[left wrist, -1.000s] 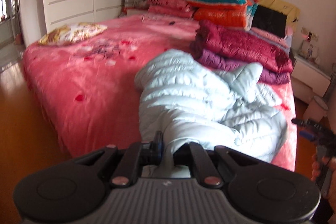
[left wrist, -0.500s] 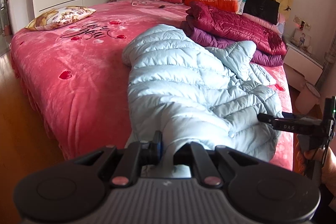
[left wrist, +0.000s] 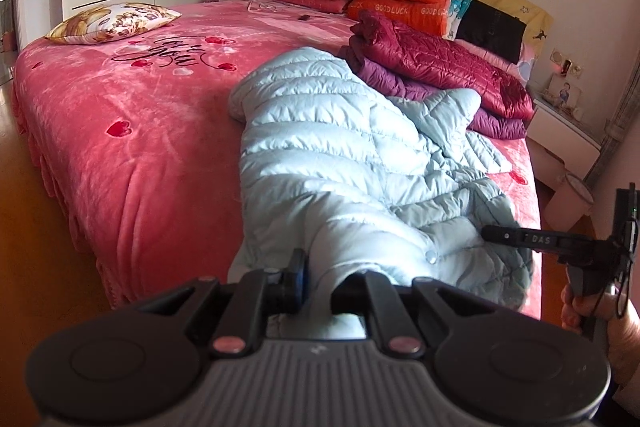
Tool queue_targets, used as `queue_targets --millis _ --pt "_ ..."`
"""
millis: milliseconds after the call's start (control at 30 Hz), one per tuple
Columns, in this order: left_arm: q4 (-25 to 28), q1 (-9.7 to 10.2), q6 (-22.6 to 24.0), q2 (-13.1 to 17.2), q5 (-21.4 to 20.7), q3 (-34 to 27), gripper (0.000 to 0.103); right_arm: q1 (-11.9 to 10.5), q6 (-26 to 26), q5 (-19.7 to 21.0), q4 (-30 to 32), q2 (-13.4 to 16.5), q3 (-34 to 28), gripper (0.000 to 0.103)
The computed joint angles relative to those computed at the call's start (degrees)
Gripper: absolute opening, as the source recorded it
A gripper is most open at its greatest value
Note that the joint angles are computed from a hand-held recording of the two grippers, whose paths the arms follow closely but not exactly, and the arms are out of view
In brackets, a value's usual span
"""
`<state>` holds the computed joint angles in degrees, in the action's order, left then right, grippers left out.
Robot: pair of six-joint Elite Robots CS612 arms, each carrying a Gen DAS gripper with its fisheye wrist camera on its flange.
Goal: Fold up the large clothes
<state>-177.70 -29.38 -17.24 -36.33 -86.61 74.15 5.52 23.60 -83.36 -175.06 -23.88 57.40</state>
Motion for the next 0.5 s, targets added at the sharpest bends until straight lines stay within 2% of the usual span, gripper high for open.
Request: queue_targets --millis 167,333,500 --pt "-2.60 0.21 -0.80 -0.29 -0.96 0.66 0.007 -0.39 6.06 1.91 -7.95 -2.75 4.71 0.011" --pt "-5.55 0.26 -1.20 -1.03 -3.74 1.63 0.007 -0.06 7.10 1.43 -16.50 -6.44 10.30 0.010" --pt "-7.69 -0.17 1.48 -1.77 -8.36 2.55 0.007 0.47 8.13 -0.58 -21.76 -10.49 16.55 0.010"
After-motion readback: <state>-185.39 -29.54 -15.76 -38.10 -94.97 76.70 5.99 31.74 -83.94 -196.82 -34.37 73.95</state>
